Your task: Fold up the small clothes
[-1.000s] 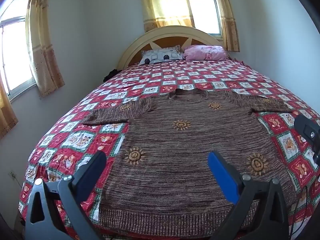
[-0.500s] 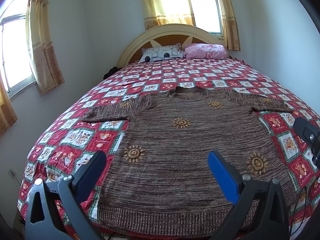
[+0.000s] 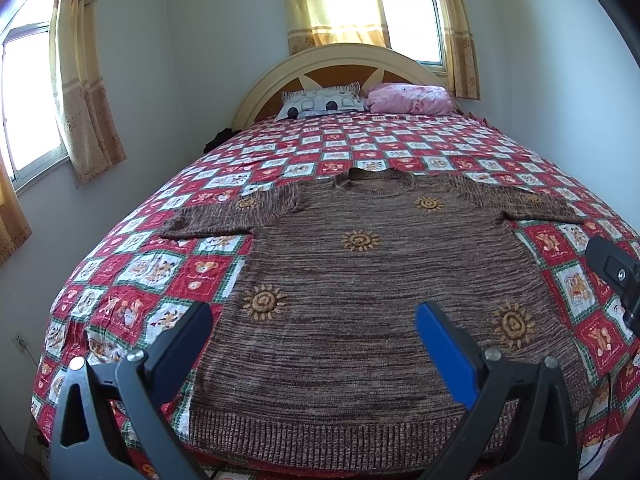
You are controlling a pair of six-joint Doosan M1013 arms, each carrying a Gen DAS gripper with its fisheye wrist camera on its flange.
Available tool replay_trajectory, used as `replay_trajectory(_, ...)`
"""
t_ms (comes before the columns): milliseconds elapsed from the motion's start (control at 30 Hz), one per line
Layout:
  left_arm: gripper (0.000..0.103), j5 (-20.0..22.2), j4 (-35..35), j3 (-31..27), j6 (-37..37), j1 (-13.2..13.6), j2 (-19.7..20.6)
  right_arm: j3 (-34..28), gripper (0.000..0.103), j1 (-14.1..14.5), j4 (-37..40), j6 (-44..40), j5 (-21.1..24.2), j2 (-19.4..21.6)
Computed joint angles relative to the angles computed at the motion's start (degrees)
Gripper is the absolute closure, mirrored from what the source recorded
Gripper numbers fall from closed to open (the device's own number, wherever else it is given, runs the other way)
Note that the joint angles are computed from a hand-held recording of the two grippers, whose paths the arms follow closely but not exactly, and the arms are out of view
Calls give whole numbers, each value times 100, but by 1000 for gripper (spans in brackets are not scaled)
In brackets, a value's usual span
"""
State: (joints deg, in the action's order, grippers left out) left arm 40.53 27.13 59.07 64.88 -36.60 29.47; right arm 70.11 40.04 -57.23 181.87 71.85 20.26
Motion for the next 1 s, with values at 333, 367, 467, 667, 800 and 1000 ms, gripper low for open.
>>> replay_trajectory(333,0,110,-326,-107,212,44,99,44,1,-64,117,49,-77,14)
replay_trajectory(367,0,128,-414,-131,274,53,122,59,1,-72,107,55,-96,14)
replay_trajectory(467,0,190,-724,-234,551,86,208,129,1,-114,78,55,-169,18)
replay_trajectory(667,0,397,-1595,-497,1432,200,439,267,1,-277,233,10,-285,11)
replay_trajectory(800,0,724,-1603,-894,1549,225,726,454,1,-474,514,77,-382,-56)
replay_trajectory(1000,0,1410,-1690,-2090,1578,330,1359,788,2,-895,804,384,-654,-283)
